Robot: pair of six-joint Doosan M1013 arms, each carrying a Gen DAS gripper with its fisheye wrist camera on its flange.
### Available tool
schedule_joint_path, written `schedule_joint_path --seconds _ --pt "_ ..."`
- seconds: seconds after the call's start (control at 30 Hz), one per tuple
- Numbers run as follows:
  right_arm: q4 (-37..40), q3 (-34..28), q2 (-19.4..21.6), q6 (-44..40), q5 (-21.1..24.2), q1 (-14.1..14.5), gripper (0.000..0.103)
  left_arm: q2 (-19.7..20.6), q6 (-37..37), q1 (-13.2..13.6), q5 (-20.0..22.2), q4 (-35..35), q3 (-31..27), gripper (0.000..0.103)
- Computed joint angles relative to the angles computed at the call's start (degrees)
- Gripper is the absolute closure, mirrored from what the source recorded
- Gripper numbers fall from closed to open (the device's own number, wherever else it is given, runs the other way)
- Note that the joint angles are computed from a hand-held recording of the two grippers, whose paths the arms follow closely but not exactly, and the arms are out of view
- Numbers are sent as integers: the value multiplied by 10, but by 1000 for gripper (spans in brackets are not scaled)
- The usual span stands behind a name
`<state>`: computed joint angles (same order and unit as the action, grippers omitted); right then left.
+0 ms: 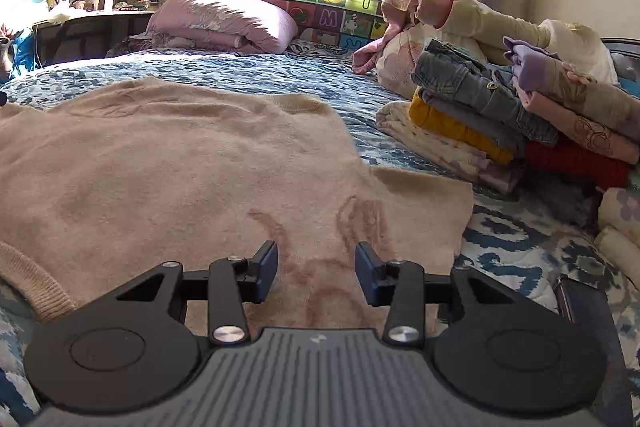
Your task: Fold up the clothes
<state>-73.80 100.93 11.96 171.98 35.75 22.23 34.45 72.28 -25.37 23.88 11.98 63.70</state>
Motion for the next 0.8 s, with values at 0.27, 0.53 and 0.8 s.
schedule_joint_path --seconds 0.27,0.53,0.8 --pt "120 0 -1 -17 -72 -49 60 27 -18 30 89 -111 -42 56" --pt "77 16 -15 54 -30 -39 67 0 -173 7 62 71 -1 56" --pt "99 54 -53 156 -6 -38 42 -82 -359 -58 -15 358 124 53"
